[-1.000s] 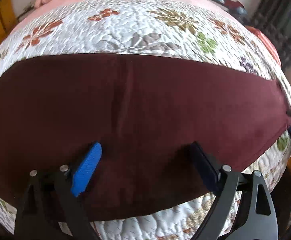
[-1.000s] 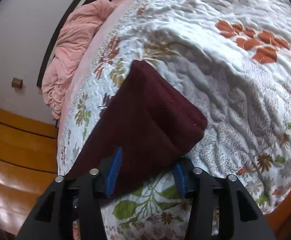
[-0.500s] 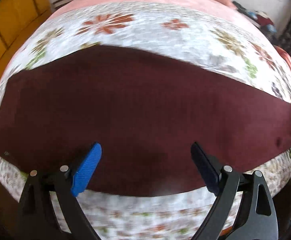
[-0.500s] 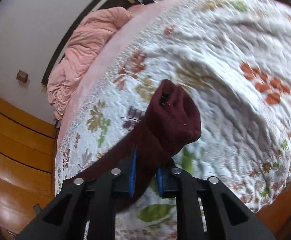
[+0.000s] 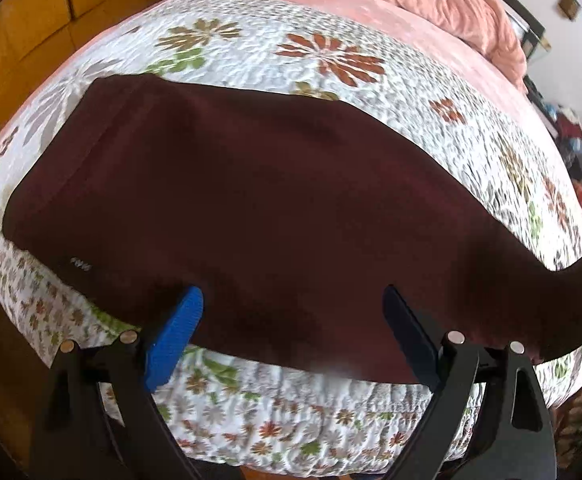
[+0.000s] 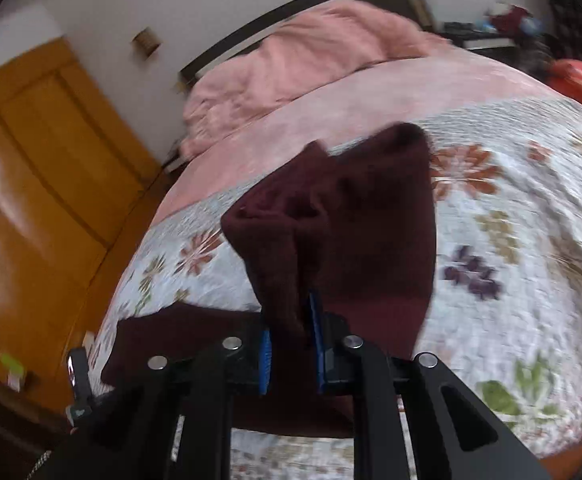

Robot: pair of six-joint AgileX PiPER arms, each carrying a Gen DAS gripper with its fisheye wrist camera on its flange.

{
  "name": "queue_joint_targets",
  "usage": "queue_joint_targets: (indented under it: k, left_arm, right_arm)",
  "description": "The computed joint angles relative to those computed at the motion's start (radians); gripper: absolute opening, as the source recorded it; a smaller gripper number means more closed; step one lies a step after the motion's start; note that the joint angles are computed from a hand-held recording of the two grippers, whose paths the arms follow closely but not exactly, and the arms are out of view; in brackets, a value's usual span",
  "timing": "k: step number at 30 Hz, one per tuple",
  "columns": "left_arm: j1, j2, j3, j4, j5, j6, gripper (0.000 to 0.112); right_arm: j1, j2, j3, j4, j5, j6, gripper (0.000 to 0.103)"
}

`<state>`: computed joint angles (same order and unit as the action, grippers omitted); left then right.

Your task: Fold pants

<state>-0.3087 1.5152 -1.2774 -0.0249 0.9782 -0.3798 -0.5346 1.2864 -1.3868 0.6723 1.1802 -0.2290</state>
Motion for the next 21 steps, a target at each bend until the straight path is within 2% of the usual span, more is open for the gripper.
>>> queue_joint_targets:
  k: [9,21]
  left_arm:
    - [0.114,-0.056,0.043,-0.047,-0.007,0.045,0.091]
    - [0.201,-0.074,0.062,-0.1,-0.009,0.081,0.091]
  right_arm:
    - [0.428,0.11,-0.059,-0.152,-0.102,0.217,0.016]
    - [0.698,0.189,0.063,-0.217,-0.258,0.286,0.017]
